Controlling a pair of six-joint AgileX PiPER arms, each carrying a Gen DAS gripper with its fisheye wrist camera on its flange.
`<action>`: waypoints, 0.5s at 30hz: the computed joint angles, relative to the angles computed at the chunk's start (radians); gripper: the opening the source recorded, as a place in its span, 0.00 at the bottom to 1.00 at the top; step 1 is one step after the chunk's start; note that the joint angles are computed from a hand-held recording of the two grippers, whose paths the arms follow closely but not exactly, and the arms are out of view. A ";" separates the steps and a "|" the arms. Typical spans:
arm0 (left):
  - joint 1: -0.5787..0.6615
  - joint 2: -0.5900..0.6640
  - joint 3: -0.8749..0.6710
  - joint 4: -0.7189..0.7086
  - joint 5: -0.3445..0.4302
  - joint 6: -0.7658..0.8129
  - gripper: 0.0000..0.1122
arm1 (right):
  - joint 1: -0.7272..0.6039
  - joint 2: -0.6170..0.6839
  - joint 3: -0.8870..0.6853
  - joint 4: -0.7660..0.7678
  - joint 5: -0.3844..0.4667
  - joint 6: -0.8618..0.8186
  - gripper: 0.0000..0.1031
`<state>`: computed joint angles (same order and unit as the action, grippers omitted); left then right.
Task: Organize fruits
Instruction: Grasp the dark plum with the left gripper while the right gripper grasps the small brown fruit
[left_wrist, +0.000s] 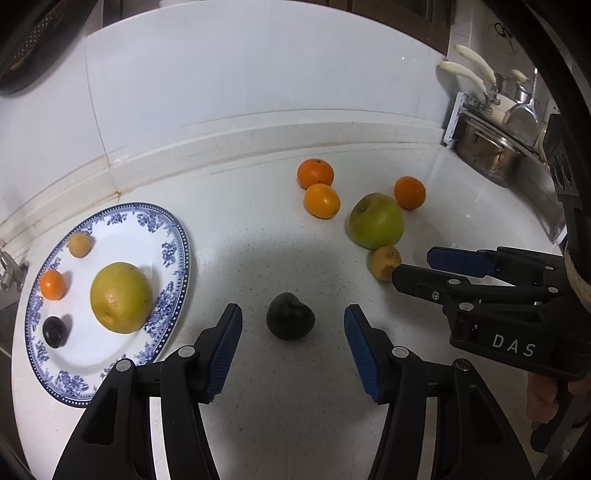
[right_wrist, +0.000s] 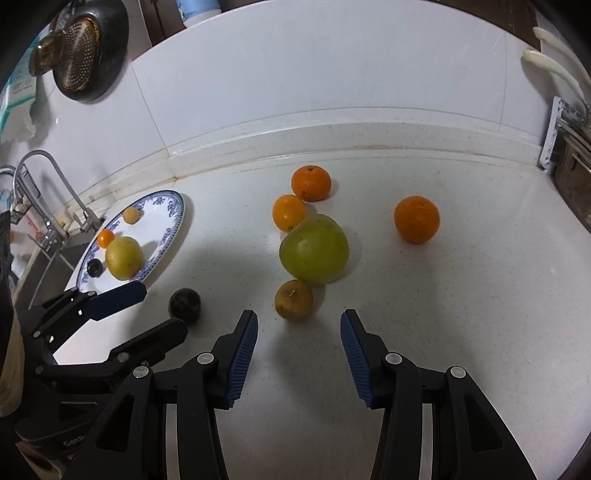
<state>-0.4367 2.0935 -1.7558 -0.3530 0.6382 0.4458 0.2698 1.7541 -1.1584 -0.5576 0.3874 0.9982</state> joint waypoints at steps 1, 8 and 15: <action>-0.003 0.012 -0.016 0.013 0.008 -0.017 0.48 | -0.006 0.009 -0.007 0.019 -0.005 -0.023 0.46; -0.006 0.061 -0.083 0.032 0.045 -0.056 0.42 | -0.025 0.060 -0.053 0.095 -0.016 -0.129 0.42; -0.011 0.089 -0.121 0.051 0.069 -0.069 0.31 | -0.038 0.084 -0.069 0.141 -0.033 -0.192 0.37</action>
<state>-0.4477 2.1828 -1.8764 -0.3019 0.7070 0.3765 0.2323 1.8385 -1.2278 -0.4162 0.3544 0.8057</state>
